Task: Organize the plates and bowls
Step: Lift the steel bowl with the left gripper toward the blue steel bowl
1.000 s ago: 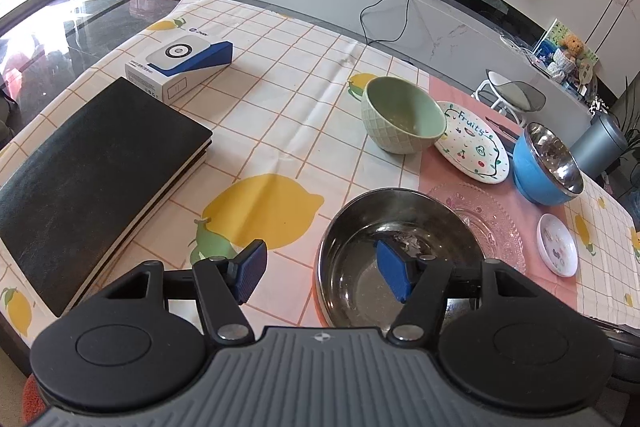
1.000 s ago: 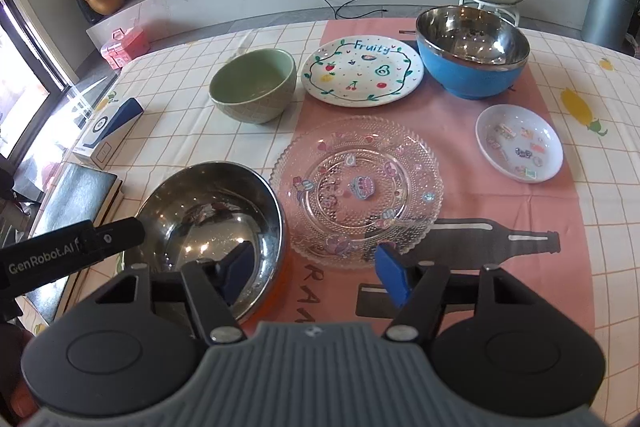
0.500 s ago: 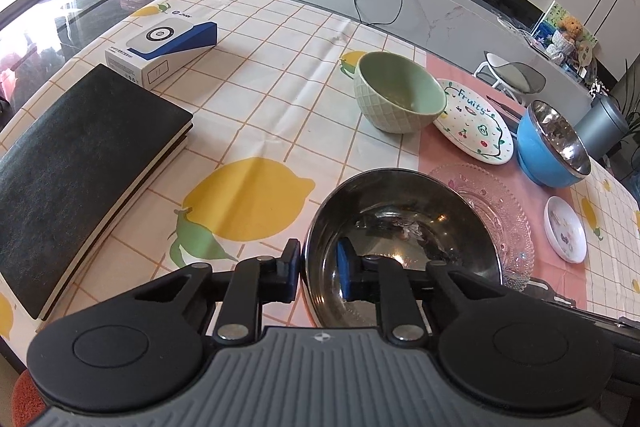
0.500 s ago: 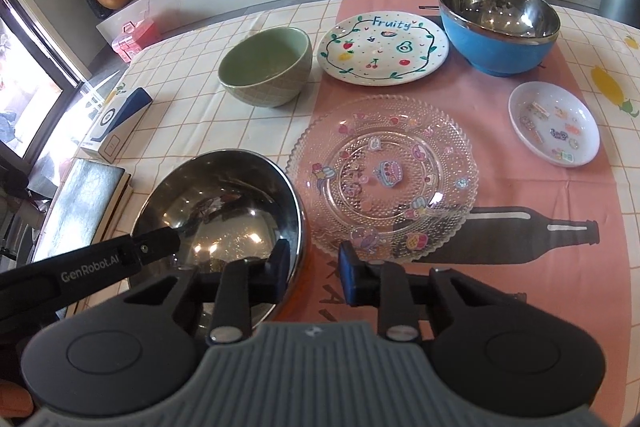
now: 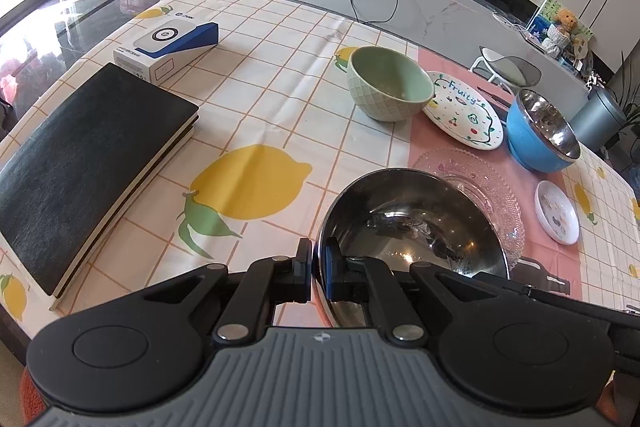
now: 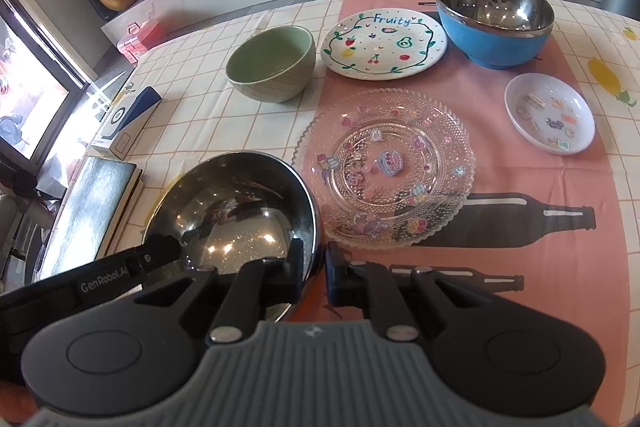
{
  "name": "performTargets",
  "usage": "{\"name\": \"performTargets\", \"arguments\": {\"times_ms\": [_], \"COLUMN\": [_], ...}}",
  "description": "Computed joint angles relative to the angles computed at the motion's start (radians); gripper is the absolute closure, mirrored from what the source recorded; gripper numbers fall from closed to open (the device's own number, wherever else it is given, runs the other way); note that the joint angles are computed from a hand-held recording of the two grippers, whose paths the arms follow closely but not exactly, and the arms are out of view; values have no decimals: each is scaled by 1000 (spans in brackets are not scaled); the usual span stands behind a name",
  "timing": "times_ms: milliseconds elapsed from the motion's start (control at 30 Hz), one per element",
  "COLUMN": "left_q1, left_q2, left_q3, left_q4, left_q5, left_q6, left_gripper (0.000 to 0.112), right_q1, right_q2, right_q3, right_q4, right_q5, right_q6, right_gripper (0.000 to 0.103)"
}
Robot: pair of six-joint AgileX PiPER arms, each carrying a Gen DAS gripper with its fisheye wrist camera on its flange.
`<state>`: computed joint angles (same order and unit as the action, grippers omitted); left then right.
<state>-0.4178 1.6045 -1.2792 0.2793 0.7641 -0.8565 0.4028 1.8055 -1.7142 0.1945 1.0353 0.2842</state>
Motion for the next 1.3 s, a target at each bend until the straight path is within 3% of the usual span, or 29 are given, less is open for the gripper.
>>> {"name": "performTargets", "arguments": {"times_ms": [300,633,1133,1233,1300], "left_q1": [-98,-165,-202,-196,-198], "left_q2": [-88,-76,-32,-34,-34], "left_q3": [65,86,76,76,74], "left_q4": [22,9,55,37,51], "left_q5": [22,5,2,0,6], "left_q6": [-87,-118,-139,-125,-139], "left_gripper": [105,106,106,103,95], "right_q1": [-42,-85,-106,-108,-107], "right_q2": [-153,-256,-255,-256,-253], "right_q3": [141,261,317,314,307], "right_q4": [48,21,17,21,21], "right_q5": [39,33,3,8,15], "right_q6": [-22,-25,-34,-39,-37], "right_gripper": [95,95,96,96,91]}}
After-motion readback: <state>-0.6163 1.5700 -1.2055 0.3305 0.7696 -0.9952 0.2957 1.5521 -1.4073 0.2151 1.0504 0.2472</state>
